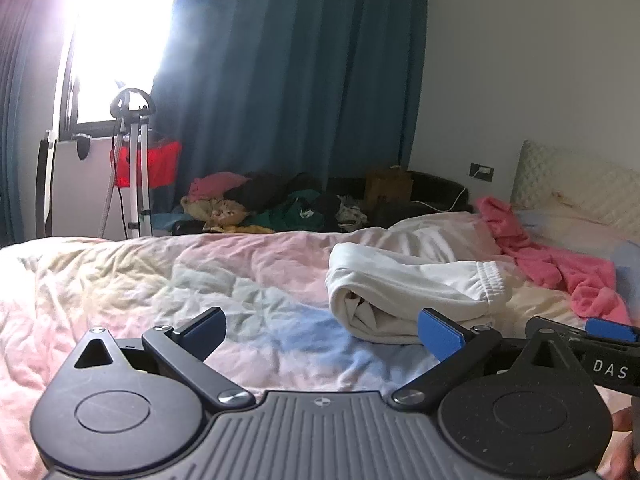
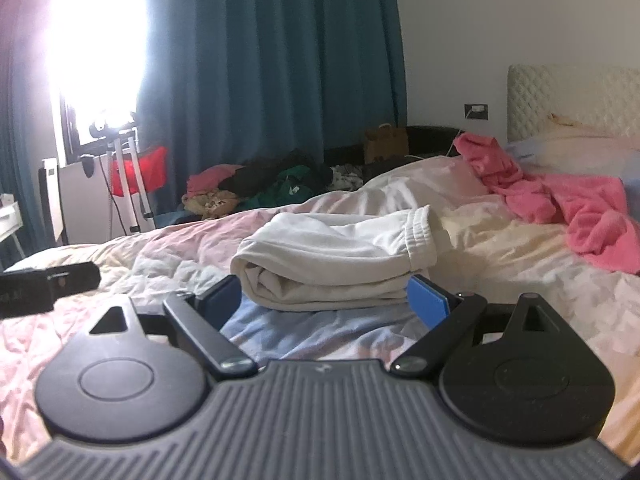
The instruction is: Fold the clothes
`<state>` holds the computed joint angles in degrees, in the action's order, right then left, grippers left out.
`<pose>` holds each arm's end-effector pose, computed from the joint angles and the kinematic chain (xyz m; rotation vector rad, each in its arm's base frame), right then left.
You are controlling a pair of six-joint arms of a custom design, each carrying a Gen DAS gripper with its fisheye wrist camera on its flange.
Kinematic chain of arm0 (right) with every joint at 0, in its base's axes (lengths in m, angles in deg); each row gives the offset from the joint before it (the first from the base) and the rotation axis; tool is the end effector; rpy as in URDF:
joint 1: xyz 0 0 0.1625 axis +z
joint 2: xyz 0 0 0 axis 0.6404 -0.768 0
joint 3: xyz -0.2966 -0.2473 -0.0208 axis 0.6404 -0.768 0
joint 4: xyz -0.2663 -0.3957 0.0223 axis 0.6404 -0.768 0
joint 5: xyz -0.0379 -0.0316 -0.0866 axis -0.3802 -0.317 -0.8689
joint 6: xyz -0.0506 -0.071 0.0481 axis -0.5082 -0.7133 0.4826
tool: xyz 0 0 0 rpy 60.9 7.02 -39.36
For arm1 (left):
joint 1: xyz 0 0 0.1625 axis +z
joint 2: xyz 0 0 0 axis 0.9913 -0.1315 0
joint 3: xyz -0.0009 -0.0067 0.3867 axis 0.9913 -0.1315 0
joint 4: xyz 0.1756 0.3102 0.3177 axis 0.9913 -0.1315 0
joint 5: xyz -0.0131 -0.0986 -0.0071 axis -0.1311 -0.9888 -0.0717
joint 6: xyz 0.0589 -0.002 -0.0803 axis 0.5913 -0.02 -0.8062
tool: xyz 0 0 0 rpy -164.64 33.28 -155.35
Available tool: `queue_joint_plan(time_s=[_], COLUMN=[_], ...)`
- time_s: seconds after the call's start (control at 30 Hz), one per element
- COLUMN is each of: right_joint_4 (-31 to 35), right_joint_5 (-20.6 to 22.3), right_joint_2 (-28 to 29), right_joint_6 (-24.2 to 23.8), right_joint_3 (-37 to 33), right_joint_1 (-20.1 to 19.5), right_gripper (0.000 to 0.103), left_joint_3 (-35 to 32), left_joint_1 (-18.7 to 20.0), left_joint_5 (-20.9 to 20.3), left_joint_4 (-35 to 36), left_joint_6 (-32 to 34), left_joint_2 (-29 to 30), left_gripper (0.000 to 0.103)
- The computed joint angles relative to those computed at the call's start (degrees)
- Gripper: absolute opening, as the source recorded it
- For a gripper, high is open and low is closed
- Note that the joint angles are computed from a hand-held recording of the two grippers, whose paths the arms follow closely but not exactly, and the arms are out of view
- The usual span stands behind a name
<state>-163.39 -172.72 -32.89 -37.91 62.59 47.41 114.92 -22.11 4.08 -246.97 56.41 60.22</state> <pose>0.0817 -0.8728 0.2143 0.5984 -2.1015 1.4833 -0.2261 -0.7959 0.1236 0.5512 2.0870 -1.4211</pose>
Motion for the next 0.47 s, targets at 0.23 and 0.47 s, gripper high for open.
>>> queue_joint_plan(time_s=[0.23,0.47], right_joint_4=[-0.3,-0.1], right_joint_5=[-0.5,-1.0], right_joint_2=[0.0,0.1], right_joint_6=[-0.8,-1.3], right_joint_3=[0.1,0.0], right_joint_1=[0.2,0.4], right_gripper=[0.091,0.091], left_joint_3=[0.5,1.2], left_joint_1=[-0.2,-0.5], left_joint_5=[0.5,0.3], left_joint_4=[-0.9,-1.2], left_joint_6=[0.1,0.5], left_joint_2=[-0.3,-0.5], left_gripper=[0.103,0.103])
